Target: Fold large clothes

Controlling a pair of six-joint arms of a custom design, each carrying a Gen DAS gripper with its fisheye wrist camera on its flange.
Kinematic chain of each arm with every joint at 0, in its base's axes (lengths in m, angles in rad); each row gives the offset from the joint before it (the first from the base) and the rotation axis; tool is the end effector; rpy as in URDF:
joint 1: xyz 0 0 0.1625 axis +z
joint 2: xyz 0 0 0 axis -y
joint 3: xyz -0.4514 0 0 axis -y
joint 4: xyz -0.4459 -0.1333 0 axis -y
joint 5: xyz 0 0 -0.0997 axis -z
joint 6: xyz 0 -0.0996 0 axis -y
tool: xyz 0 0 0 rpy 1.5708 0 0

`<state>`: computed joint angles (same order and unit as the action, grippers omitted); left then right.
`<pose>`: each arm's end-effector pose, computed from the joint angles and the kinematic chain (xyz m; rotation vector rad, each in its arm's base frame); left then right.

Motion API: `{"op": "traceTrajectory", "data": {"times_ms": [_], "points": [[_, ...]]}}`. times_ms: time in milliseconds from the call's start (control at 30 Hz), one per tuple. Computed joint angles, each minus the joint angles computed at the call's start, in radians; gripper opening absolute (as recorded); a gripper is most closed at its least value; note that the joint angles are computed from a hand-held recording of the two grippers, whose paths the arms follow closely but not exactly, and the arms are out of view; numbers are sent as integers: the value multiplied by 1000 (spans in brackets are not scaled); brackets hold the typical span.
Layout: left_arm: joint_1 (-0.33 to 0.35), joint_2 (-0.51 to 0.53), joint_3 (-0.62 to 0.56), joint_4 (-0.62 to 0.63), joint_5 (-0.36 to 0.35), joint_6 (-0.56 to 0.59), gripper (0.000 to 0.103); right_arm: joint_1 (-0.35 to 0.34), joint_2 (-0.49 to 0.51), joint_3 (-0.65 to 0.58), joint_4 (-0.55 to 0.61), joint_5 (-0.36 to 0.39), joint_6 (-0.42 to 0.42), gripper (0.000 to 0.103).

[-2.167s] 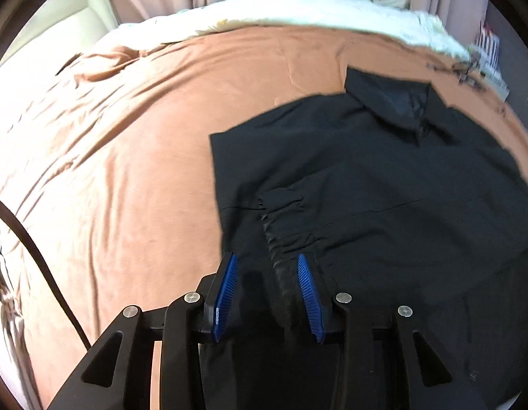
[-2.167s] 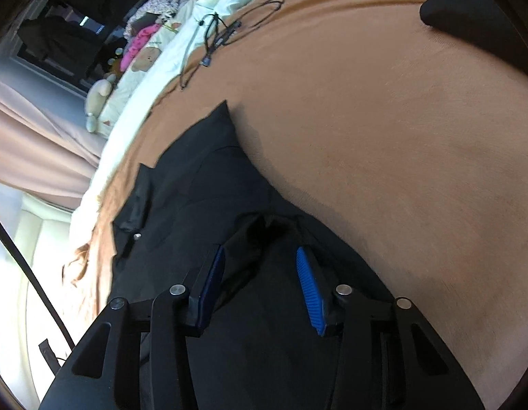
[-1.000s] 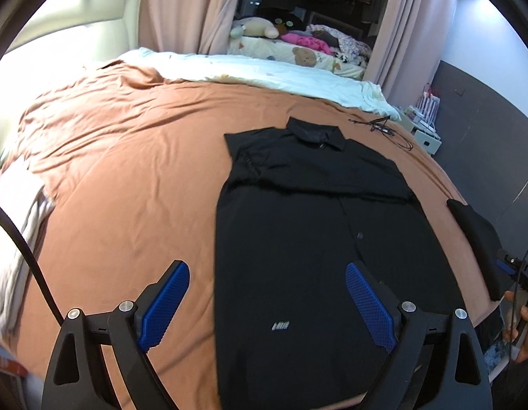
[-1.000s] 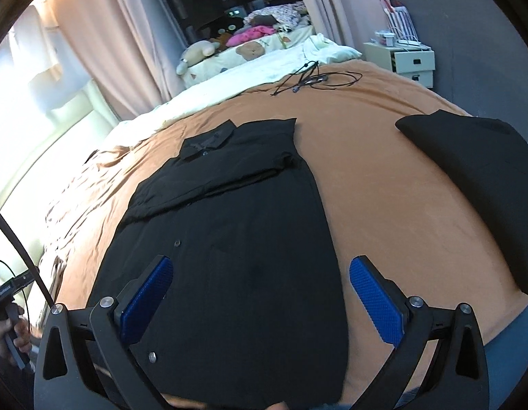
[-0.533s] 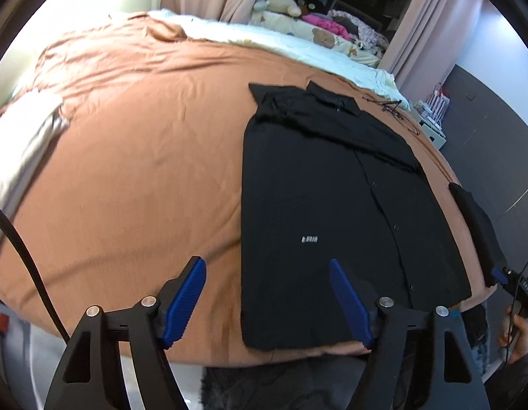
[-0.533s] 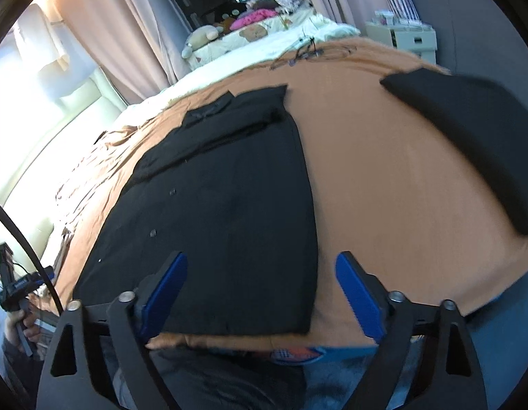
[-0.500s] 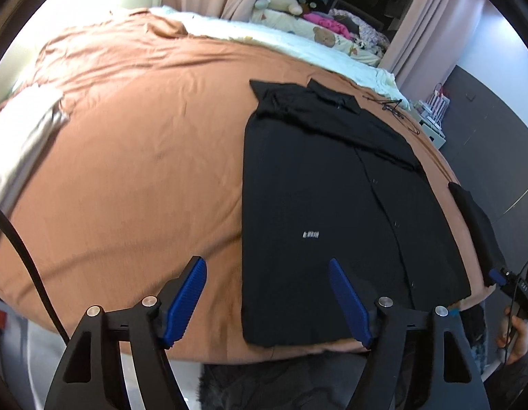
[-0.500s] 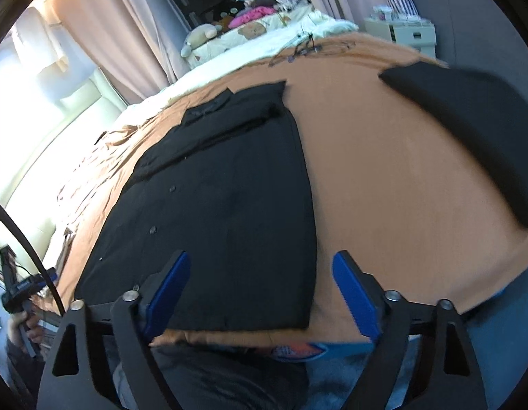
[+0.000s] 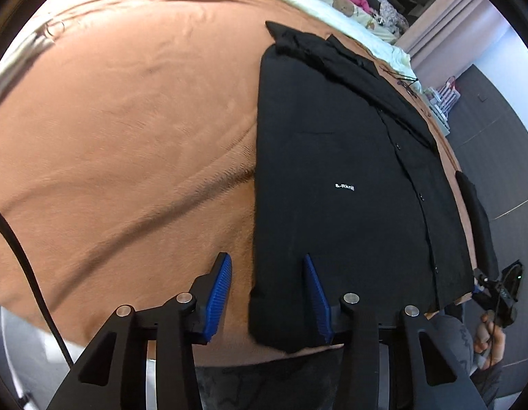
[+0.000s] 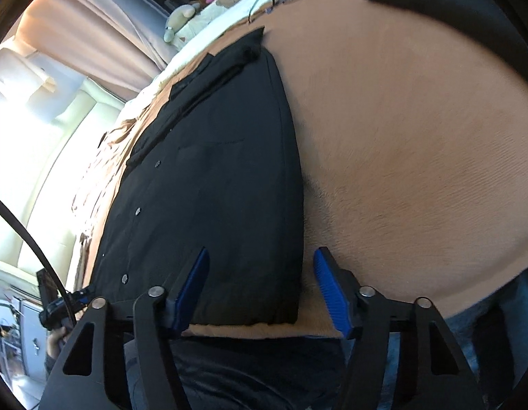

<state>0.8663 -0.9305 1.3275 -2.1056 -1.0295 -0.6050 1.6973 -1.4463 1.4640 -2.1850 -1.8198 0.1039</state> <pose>-0.3719 -0.7226 0.2812 0.0835 2.7288 -0.6106 0.1885 -0.6198 0.5787 -0.0769 -2.8305 0.9048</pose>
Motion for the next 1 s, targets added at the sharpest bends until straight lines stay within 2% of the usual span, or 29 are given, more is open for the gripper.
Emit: {"op": "traceTrajectory", "data": {"times_ms": [267,367,500,600,633,700,733,800,867,1000], "points": [[27,44,-58,-11,-55,-12,40,-62,37,-43,-31,122,1,60],[18,42,-53,10,-45,-31,38,-74,30,-26,-46,152,2,60],[10,17,-13,-5,-66,-51,36,-110,-16,45,-50,278,7,60],[11,10,-3,-14,-67,-67,32,-127,-32,70,-62,312,6,60],[12,14,-8,-16,-69,-79,28,-126,-28,65,-62,303,9,56],[13,20,-16,-18,-69,-87,18,-123,-20,60,-60,295,21,33],[9,22,-19,-13,-57,-90,14,-122,-12,52,-50,296,30,12],[0,13,-14,-20,-39,-98,10,-119,-1,43,-43,297,38,7],[-11,-1,-2,-45,-25,-94,8,-99,-2,38,-54,268,25,4],[-33,-25,2,-57,5,-76,6,-53,-7,32,-88,232,-3,2]]}}
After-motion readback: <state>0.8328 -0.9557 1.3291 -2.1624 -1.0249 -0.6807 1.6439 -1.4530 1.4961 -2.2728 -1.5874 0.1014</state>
